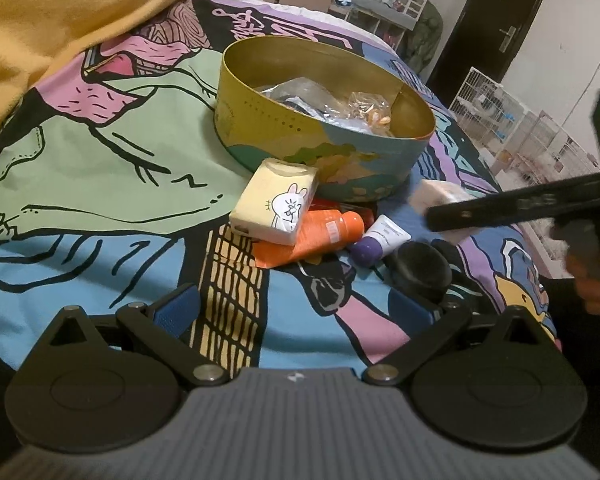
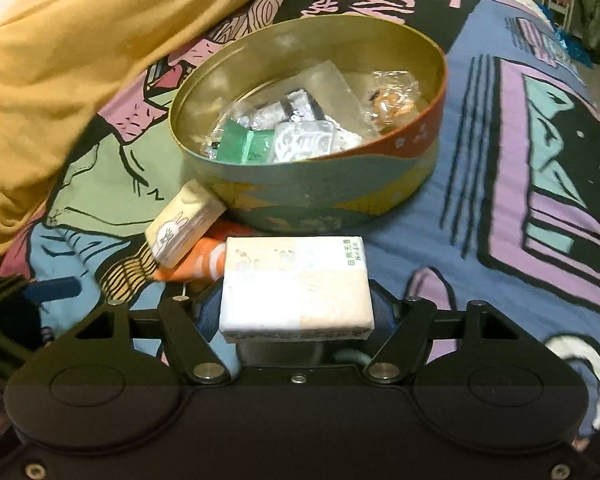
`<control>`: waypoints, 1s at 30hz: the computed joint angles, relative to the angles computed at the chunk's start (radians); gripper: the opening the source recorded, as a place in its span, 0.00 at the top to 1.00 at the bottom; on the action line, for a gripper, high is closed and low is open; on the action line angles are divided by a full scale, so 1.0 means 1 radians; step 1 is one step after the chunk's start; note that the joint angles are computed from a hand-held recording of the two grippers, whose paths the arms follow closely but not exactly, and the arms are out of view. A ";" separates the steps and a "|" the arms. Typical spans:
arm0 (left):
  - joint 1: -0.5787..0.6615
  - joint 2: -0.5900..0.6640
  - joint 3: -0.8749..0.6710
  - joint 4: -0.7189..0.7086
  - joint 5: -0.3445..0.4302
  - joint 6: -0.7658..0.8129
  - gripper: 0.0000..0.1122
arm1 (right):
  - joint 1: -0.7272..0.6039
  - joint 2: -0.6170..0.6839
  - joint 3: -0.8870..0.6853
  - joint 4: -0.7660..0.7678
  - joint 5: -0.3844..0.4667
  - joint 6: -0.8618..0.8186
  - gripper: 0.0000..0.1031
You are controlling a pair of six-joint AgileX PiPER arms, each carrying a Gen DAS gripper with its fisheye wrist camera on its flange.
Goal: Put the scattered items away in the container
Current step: 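Close the right tool on the white 'Face' box and lift it, then carry the white box over the gold tin and open the right tool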
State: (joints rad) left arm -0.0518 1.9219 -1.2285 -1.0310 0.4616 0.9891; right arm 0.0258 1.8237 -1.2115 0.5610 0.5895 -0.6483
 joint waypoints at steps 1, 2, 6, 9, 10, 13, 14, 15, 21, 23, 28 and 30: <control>-0.002 0.001 -0.002 0.007 0.000 -0.006 0.08 | -0.007 -0.026 0.011 -0.026 0.012 0.019 0.33; -0.003 0.003 -0.004 0.011 0.001 -0.010 0.08 | -0.014 -0.044 0.021 -0.033 0.024 0.024 0.33; -0.007 0.005 -0.006 0.014 -0.002 -0.013 0.08 | -0.039 -0.113 0.047 -0.093 0.070 0.070 0.33; -0.007 0.005 -0.007 0.018 -0.003 -0.020 0.08 | -0.059 -0.152 0.053 -0.122 0.102 0.105 0.33; -0.007 0.005 -0.007 0.018 -0.003 -0.021 0.08 | -0.065 -0.162 0.055 -0.127 0.109 0.111 0.33; -0.007 0.005 -0.007 0.019 -0.004 -0.021 0.08 | -0.069 -0.177 0.053 -0.158 0.117 0.153 0.33; -0.006 0.005 -0.007 0.019 -0.004 -0.021 0.08 | -0.072 -0.182 0.051 -0.164 0.121 0.162 0.33; -0.006 0.005 -0.007 0.019 -0.004 -0.021 0.08 | -0.071 -0.184 0.048 -0.168 0.121 0.168 0.33; -0.004 0.007 -0.009 0.019 0.000 -0.019 0.08 | -0.080 -0.202 0.006 -0.166 0.136 0.174 0.33; -0.004 0.007 -0.009 0.017 0.001 -0.017 0.08 | -0.078 -0.205 -0.018 -0.176 0.143 0.184 0.33; -0.002 0.008 -0.008 0.002 0.005 -0.013 0.08 | -0.062 -0.203 -0.091 -0.209 0.172 0.215 0.33; 0.000 0.010 -0.010 -0.006 0.011 -0.006 0.08 | -0.053 -0.197 -0.124 -0.222 0.187 0.231 0.33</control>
